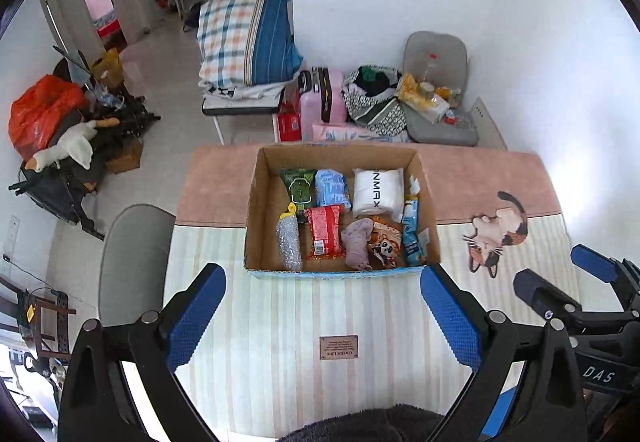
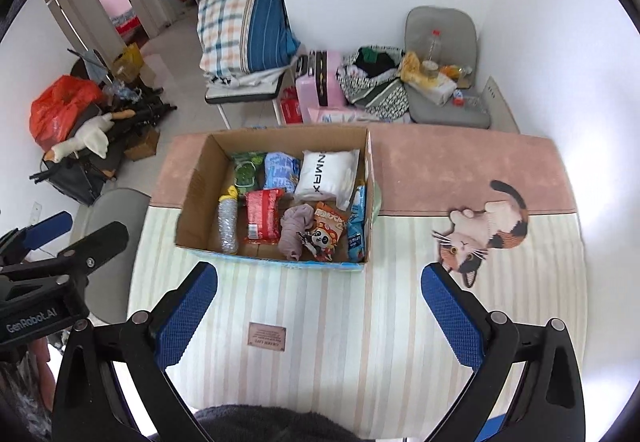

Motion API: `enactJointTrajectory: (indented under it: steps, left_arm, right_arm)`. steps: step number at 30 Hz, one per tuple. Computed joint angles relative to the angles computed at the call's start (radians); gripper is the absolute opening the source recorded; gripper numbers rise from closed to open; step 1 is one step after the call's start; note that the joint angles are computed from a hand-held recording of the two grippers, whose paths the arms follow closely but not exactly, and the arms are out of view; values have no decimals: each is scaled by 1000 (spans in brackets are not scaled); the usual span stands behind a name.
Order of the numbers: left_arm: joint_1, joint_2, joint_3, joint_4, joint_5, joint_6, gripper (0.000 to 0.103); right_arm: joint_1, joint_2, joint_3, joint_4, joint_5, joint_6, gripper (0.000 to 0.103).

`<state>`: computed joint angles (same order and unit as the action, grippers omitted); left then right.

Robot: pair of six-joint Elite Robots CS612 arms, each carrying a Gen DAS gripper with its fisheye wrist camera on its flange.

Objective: Organize soft objects

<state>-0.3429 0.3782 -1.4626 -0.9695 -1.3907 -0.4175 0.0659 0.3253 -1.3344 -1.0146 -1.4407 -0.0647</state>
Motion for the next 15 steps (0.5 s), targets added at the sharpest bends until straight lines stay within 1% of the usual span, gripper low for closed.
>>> enactJointTrajectory:
  steps: [5,11,15]
  left_arm:
    - [-18,-14,-48,29,32,-18,100]
    - [-25,-20,-97,39,8,-65,100]
    - [-39,-25,-116,59,50,-76,100]
  right_arm:
    - [-10,-10,-68,21,9,12,103]
    - [-17,-26,-128,28,11,3,103]
    - [-21,-31,-155,45,12,-4,103]
